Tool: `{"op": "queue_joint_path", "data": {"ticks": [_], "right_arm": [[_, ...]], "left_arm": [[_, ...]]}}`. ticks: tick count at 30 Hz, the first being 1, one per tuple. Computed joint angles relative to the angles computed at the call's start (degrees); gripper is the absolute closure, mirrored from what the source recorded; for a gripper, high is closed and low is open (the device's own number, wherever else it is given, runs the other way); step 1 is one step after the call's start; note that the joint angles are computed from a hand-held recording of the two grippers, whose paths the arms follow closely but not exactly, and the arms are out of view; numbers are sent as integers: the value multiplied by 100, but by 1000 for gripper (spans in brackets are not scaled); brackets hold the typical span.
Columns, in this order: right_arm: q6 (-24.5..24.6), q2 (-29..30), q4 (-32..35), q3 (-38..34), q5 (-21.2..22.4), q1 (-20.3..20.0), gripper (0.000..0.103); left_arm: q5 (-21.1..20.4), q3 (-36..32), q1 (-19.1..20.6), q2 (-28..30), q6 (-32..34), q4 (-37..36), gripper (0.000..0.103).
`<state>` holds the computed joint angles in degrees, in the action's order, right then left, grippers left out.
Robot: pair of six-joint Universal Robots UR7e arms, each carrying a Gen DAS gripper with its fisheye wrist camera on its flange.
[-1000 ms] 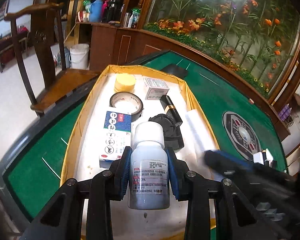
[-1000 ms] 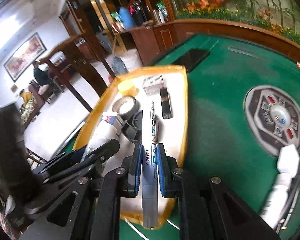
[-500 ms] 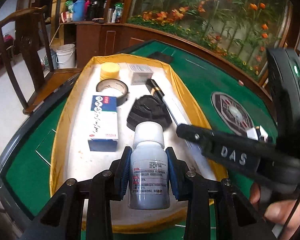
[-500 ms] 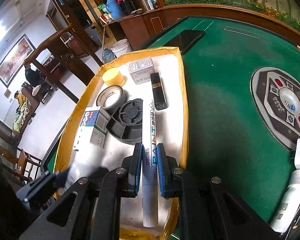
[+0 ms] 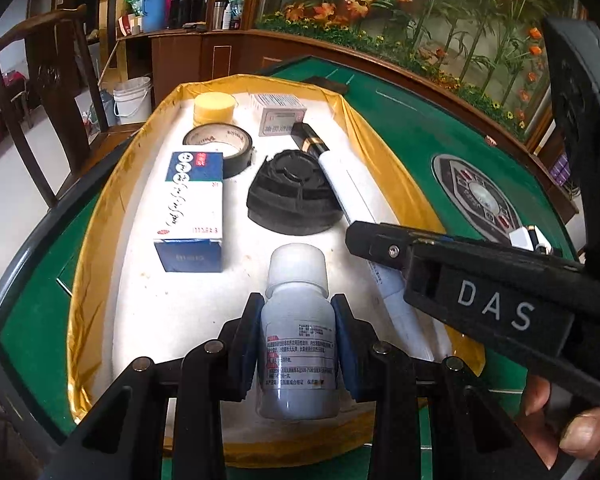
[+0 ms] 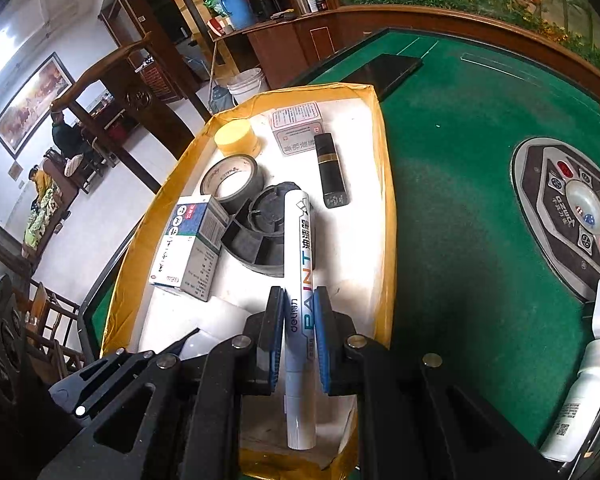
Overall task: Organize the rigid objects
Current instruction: 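Carry the white bottle and white marker into the tray and open both tools, then grasp the white QR-labelled bottle with the left tool while the right tool grasps the black marker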
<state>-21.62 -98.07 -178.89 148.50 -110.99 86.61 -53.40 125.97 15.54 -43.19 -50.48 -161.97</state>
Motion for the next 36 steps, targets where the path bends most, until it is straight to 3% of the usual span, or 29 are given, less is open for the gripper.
{"op": "queue_joint_path", "data": {"ticks": [6, 11, 19, 30, 34, 36], "right_arm": [[-67, -25, -58, 61, -13, 24, 89], [-63, -104, -36, 99, 57, 3, 89], [-291, -694, 65, 307, 487, -226, 89], [-781, -2604, 1149, 516, 1670, -998, 80], [-1187, -3723, 1985, 523, 2322, -1720, 79], [-1493, -4411, 2599, 508, 2813, -2306, 78]], "left_arm": [[59, 10, -43, 25, -31, -11, 66], [114, 87, -89, -9, -40, -106, 45], [152, 326, -106, -51, -101, -698, 43], [305, 387, -233, -8, 1, -872, 38], [381, 410, -272, 1, -41, -899, 35], [419, 407, -301, 12, -49, -864, 35]]}}
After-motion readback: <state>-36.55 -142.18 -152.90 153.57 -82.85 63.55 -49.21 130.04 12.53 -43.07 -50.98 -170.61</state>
